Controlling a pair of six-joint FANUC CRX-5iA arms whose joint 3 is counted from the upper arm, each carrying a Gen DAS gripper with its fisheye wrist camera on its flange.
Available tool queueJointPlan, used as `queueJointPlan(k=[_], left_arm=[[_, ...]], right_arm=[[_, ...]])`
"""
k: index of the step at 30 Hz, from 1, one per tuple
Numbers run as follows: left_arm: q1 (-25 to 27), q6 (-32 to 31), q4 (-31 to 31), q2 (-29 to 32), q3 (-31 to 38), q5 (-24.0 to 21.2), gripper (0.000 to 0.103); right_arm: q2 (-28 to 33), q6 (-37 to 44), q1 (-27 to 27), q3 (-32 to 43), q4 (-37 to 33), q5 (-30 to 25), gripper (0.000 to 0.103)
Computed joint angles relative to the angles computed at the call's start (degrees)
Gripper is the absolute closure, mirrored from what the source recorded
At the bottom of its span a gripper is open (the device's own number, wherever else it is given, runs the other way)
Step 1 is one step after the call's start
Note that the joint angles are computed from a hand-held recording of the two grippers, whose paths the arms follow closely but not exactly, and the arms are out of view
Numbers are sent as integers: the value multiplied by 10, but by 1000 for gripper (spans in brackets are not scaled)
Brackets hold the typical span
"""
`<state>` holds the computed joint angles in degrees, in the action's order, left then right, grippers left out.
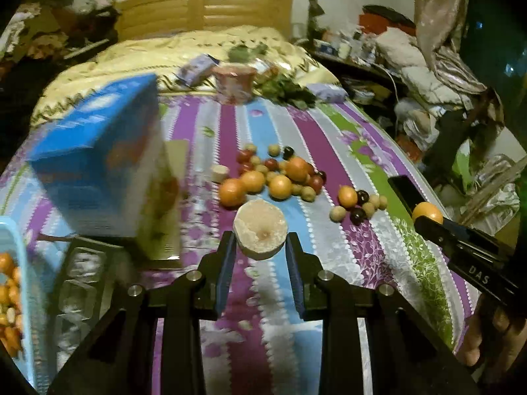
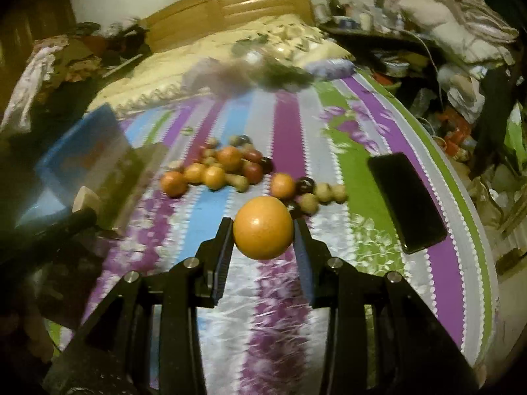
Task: Organize fruits
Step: 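Carry the white piece and orange in both tools over the basket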
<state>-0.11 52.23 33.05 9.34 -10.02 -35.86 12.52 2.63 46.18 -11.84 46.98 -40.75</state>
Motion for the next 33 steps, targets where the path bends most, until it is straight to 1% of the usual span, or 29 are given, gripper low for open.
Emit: queueJointPlan(k=[4, 12, 18, 23, 28, 31, 33], left_arm=[[29, -3, 4, -34, -15, -5, 72], [86, -12, 19, -80, -33, -12, 72], [143, -19, 32, -109, -48, -23, 72], [195, -14, 29, -126, -57, -25, 72], [249, 7, 8, -130, -53, -30, 72], [286, 12, 6, -130, -52, -34, 72], [309, 11, 6, -131, -53, -36, 72]], right_arm=[[6, 14, 15, 27, -3, -13, 66], [34, 48, 48, 94, 1, -31, 66], [75, 111, 67, 173, -19, -30, 66], [123, 180, 84, 263, -48, -28, 66], [182, 273, 97, 372, -113, -31, 66], [224, 339, 105, 453, -166, -48, 66], [262, 386, 110, 523, -202, -71, 66]])
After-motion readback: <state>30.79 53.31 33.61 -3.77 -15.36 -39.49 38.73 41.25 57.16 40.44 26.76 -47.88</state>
